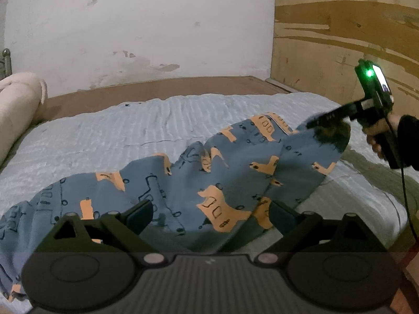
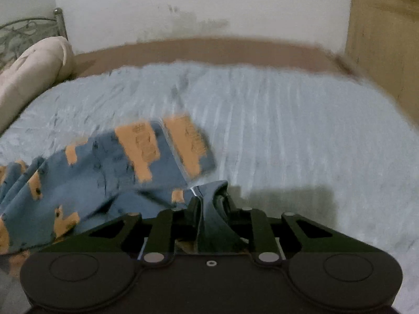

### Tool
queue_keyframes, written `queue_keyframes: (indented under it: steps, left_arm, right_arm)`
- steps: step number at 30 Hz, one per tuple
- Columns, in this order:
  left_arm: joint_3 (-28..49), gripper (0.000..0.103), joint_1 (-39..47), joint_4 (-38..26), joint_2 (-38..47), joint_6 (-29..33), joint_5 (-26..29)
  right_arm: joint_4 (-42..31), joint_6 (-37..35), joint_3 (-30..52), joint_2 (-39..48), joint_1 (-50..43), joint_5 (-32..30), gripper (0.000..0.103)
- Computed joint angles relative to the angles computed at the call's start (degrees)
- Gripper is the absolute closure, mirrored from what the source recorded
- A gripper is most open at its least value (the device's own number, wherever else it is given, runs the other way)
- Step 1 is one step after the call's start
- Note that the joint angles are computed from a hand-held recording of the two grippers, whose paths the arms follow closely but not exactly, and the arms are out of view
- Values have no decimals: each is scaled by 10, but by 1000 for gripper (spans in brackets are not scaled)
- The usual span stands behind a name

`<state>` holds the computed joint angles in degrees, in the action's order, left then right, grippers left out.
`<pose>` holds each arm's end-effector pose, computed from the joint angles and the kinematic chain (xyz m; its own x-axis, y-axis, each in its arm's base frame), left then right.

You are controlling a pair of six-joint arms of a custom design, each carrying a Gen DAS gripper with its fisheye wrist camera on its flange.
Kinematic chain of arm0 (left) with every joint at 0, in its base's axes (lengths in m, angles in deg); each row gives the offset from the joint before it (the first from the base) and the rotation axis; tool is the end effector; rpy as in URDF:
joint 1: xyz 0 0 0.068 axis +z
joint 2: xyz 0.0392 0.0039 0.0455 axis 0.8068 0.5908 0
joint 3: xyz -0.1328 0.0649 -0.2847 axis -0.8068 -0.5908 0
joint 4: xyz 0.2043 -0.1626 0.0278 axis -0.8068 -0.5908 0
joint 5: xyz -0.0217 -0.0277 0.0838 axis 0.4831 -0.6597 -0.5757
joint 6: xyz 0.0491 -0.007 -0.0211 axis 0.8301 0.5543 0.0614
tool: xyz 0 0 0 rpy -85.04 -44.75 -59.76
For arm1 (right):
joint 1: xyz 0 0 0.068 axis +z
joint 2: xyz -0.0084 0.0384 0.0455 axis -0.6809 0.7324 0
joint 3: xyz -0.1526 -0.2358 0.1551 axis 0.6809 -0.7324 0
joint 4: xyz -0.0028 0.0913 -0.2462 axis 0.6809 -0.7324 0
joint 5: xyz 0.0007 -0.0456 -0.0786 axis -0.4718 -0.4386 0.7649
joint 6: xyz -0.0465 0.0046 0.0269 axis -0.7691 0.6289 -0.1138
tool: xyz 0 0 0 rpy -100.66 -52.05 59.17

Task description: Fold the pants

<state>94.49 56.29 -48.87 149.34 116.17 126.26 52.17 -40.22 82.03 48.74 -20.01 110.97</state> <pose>0.2223 -0.0134 0.1591 -0.3759 0.4314 -0.8201 0.7618 0.6478 -0.0084 0.1943 0.0620 0.1627 -0.6328 0.2906 -0.7177 0.4052 0.9141 0.0128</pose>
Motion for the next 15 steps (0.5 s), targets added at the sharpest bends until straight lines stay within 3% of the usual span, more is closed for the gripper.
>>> queue_keyframes:
  steps: [2,5,7,9,11,15]
  left_arm:
    - [-1,6,0,2,1,-2,-2]
    - [-2,6,3,-1,-1,0,1]
    - [-4,6,4,0,-4,5,1]
    - [-9,5,3,12,-1,12,-2]
    - [-13,5,-4,25,2,16,-14]
    - [-33,5,-28,65,4,27,-45]
  right_arm:
    - [-7,-27,17,3,3,34,83]
    - [-1,-68,38,38,-9,61,73]
    - [-13,-81,57,86,-38,40,54]
    - [-17,-79,62,118,-49,47,42]
    - [5,-54,45,111,-49,59,36]
    - [-12,24,38,65,-7,150,11]
